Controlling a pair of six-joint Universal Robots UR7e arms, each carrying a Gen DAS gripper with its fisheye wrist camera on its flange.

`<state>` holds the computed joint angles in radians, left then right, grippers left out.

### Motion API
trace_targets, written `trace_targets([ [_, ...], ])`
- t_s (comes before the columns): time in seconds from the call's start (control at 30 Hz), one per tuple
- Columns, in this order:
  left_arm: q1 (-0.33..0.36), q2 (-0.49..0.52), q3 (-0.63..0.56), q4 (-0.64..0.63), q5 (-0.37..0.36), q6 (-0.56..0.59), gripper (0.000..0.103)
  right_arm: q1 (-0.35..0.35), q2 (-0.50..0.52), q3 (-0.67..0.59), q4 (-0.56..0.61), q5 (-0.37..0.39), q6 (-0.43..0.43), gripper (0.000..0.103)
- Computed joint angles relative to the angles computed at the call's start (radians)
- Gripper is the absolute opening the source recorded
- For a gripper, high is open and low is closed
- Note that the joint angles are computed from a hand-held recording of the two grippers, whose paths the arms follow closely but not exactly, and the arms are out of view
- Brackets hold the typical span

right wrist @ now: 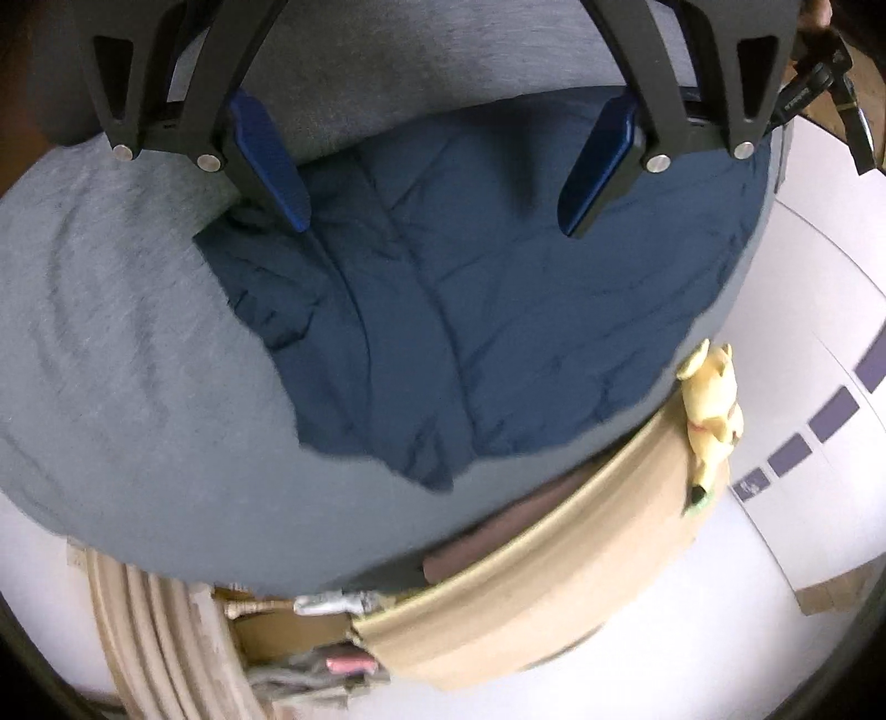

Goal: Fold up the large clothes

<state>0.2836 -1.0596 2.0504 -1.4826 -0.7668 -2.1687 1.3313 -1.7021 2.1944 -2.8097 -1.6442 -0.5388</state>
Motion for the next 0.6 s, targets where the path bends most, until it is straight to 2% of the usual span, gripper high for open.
trace_targets([
  [0.1,-0.046,0.007,-0.064,0.131,0.034,-0.062,0.076,0.048,-0.061,0.029,-0.036,0.006,-0.015,0.093],
  [0.17,-0.069,0.026,-0.114,0.182,0.049,-0.06,0.076,0.096,-0.105,0.048,-0.04,-0.004,-0.042,0.095],
  [0.23,-0.089,0.043,-0.148,0.187,0.067,-0.022,0.081,0.156,-0.144,0.062,-0.009,-0.025,-0.078,0.099],
  [0.4,-0.134,0.102,-0.24,0.188,0.106,0.086,0.083,0.267,-0.204,0.104,0.056,-0.099,-0.13,0.1],
  [0.5,-0.156,0.125,-0.269,0.205,0.121,0.094,0.084,0.293,-0.229,0.126,0.08,-0.122,-0.134,0.1],
  [0.6,-0.173,0.147,-0.288,0.215,0.139,0.103,0.085,0.29,-0.24,0.138,0.126,-0.149,-0.143,0.102],
])
